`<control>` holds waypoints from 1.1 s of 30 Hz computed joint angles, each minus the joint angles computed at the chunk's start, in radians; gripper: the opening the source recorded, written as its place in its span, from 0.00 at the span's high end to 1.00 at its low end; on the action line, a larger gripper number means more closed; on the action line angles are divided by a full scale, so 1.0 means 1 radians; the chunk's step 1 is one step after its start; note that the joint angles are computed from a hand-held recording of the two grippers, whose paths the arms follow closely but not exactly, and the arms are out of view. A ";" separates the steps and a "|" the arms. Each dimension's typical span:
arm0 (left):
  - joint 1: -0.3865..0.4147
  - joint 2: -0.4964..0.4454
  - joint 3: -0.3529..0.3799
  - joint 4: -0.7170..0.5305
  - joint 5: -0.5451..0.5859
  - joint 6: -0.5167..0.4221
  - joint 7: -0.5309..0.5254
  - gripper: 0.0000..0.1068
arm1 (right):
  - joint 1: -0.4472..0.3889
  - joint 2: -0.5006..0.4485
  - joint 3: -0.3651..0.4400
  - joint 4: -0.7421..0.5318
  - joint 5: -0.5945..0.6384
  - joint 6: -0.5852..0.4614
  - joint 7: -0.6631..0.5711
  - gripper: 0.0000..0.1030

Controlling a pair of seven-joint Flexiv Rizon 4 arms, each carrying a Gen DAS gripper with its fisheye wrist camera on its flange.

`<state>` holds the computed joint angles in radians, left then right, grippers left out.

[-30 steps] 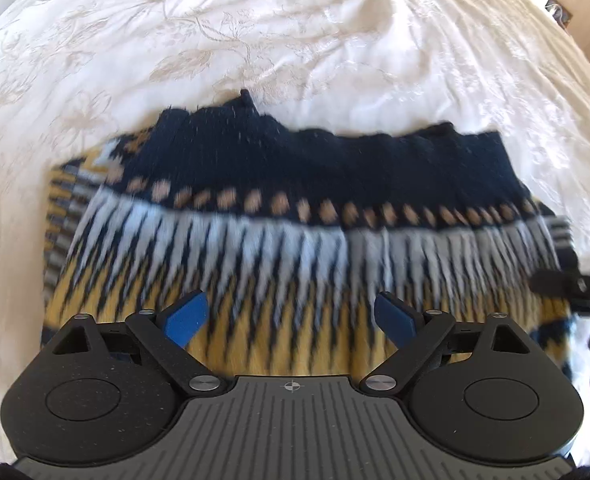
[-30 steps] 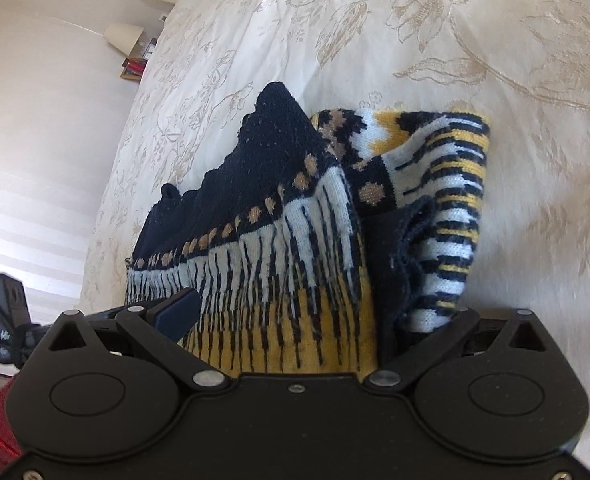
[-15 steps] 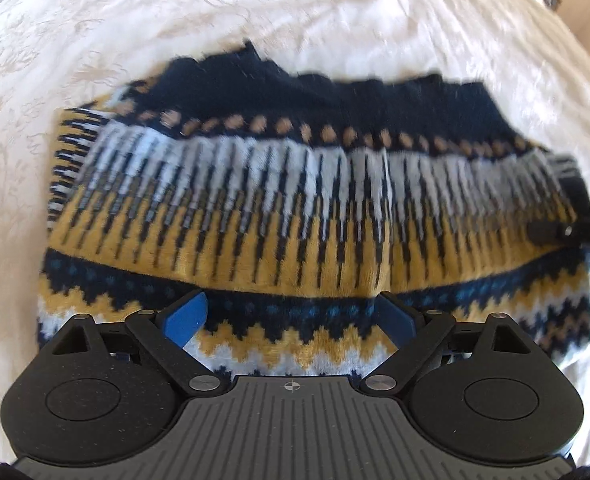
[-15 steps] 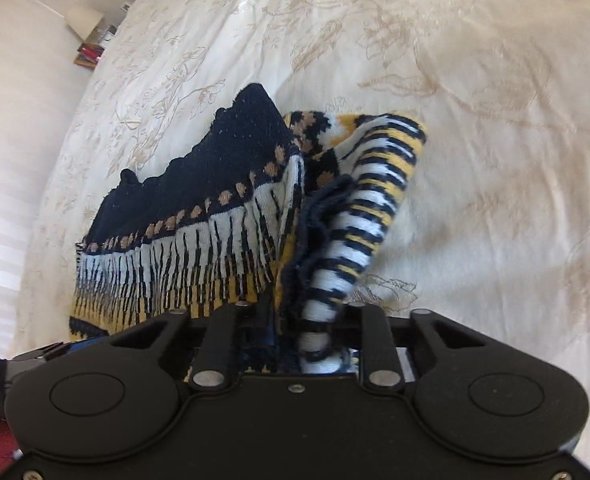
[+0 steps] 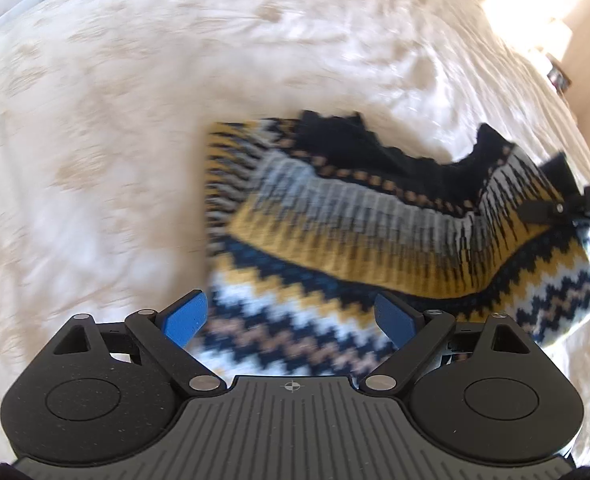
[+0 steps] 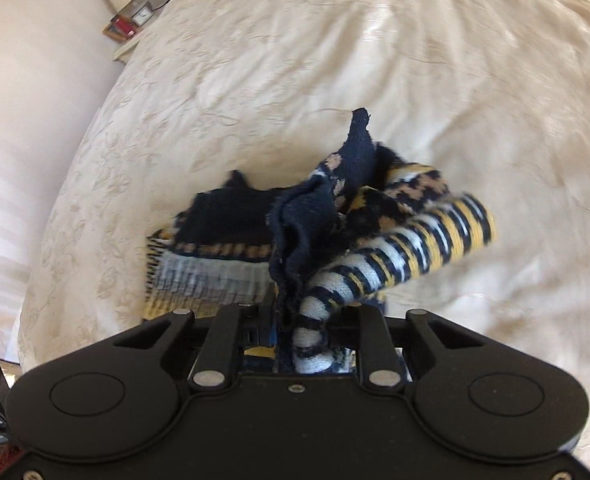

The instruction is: Fold small clothes

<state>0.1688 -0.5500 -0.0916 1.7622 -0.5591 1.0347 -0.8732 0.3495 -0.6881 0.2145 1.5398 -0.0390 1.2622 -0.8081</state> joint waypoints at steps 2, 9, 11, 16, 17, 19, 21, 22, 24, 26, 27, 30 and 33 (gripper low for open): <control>0.014 0.000 0.009 -0.005 0.000 -0.012 0.001 0.15 | 0.024 -0.032 0.002 -0.064 -0.018 -0.025 -0.002 0.72; 0.061 -0.014 0.037 -0.025 0.017 -0.053 0.011 0.15 | 0.099 -0.200 0.027 -0.367 -0.040 -0.212 -0.052 0.72; 0.073 -0.013 0.043 -0.024 0.016 -0.061 0.012 0.15 | 0.124 -0.253 0.026 -0.462 -0.039 -0.288 -0.072 0.72; 0.091 -0.020 0.054 -0.032 0.015 -0.078 -0.002 0.15 | 0.189 -0.350 -0.010 -0.650 -0.042 -0.468 -0.099 0.70; 0.096 -0.022 0.055 -0.036 0.016 -0.086 -0.002 0.15 | 0.188 -0.365 0.001 -0.671 -0.059 -0.484 -0.094 0.69; 0.099 -0.026 0.055 -0.044 0.019 -0.097 -0.004 0.15 | 0.207 -0.357 -0.021 -0.663 -0.029 -0.474 -0.129 0.60; 0.104 -0.029 0.053 -0.049 0.020 -0.105 0.004 0.15 | 0.204 -0.352 -0.011 -0.649 -0.006 -0.418 -0.166 0.56; 0.105 -0.030 0.053 -0.052 0.020 -0.111 0.006 0.15 | 0.201 -0.341 -0.005 -0.625 0.008 -0.371 -0.181 0.55; 0.107 -0.035 0.049 -0.062 0.019 -0.122 0.011 0.15 | 0.188 -0.311 0.010 -0.560 0.043 -0.253 -0.204 0.55; 0.106 -0.040 0.047 -0.074 0.021 -0.133 0.017 0.15 | 0.186 -0.277 0.000 -0.493 0.052 -0.160 -0.197 0.55; 0.106 -0.043 0.046 -0.082 0.022 -0.139 0.020 0.15 | 0.188 -0.258 -0.012 -0.457 0.047 -0.126 -0.185 0.55; 0.106 -0.051 0.043 -0.110 0.022 -0.155 0.027 0.15 | 0.205 -0.200 -0.073 -0.340 0.003 -0.049 -0.118 0.55; 0.107 -0.066 0.027 -0.151 0.006 -0.170 0.032 0.15 | 0.223 -0.145 -0.127 -0.222 -0.062 -0.016 -0.058 0.54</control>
<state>0.2756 -0.6158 -0.0642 1.6108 -0.5531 0.8648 -0.8416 0.5728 -0.8331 0.0870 1.3177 -0.1007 1.2463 -0.8659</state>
